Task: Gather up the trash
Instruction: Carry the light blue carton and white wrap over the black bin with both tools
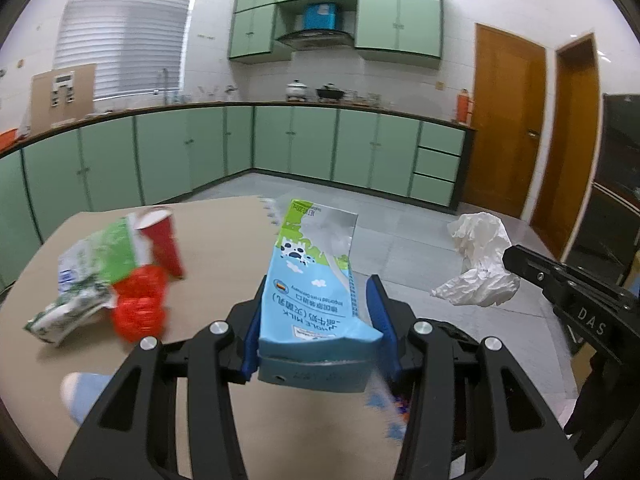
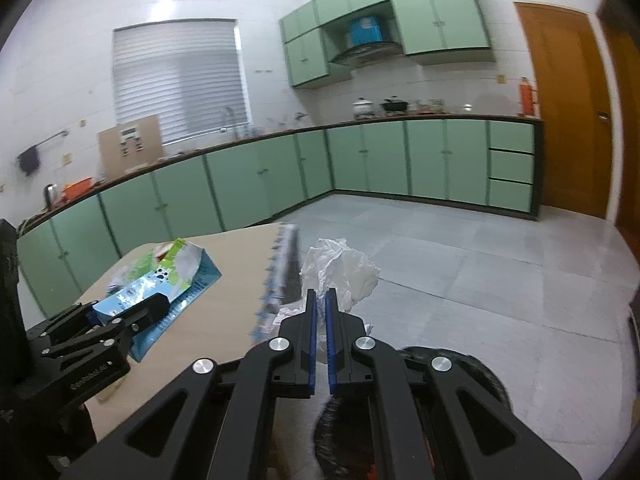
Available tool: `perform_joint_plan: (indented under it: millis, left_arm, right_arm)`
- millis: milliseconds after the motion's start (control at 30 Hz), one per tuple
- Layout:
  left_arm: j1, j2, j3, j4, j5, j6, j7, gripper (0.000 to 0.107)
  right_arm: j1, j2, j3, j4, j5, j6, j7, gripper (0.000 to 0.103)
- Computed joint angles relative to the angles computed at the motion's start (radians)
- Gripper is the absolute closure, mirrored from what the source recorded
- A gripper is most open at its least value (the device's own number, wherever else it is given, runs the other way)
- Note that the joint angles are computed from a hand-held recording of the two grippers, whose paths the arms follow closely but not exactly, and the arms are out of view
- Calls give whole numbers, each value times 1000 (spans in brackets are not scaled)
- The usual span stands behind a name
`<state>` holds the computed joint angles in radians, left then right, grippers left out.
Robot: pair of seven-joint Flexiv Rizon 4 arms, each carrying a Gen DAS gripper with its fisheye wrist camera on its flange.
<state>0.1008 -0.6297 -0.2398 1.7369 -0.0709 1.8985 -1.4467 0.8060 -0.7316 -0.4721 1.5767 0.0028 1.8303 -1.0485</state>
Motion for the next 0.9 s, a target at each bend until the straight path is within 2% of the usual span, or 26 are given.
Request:
perform_joint_plan:
  millis: [233, 467, 600, 733, 900]
  left_arm:
    - [-19, -75, -71, -83, 30, -30, 38, 62]
    - [-63, -162, -106, -182, 20, -59, 85, 62]
    - [-109, -208, -86, -239, 0, -66, 104, 62]
    - [-145, -248, -61, -291, -26, -94, 126, 62]
    - [-189, -296, -27, -383, -80, -184, 158, 62]
  right_arm:
    - [59, -4, -124, 80, 62, 0, 17, 99]
    - [40, -14, -140, 126, 91, 9, 36, 99]
    - [24, -22, -134, 135, 102, 14, 42, 99]
    - [-22, -33, -90, 130, 93, 5, 48, 99]
    - [-99, -54, -18, 101, 57, -22, 75, 99]
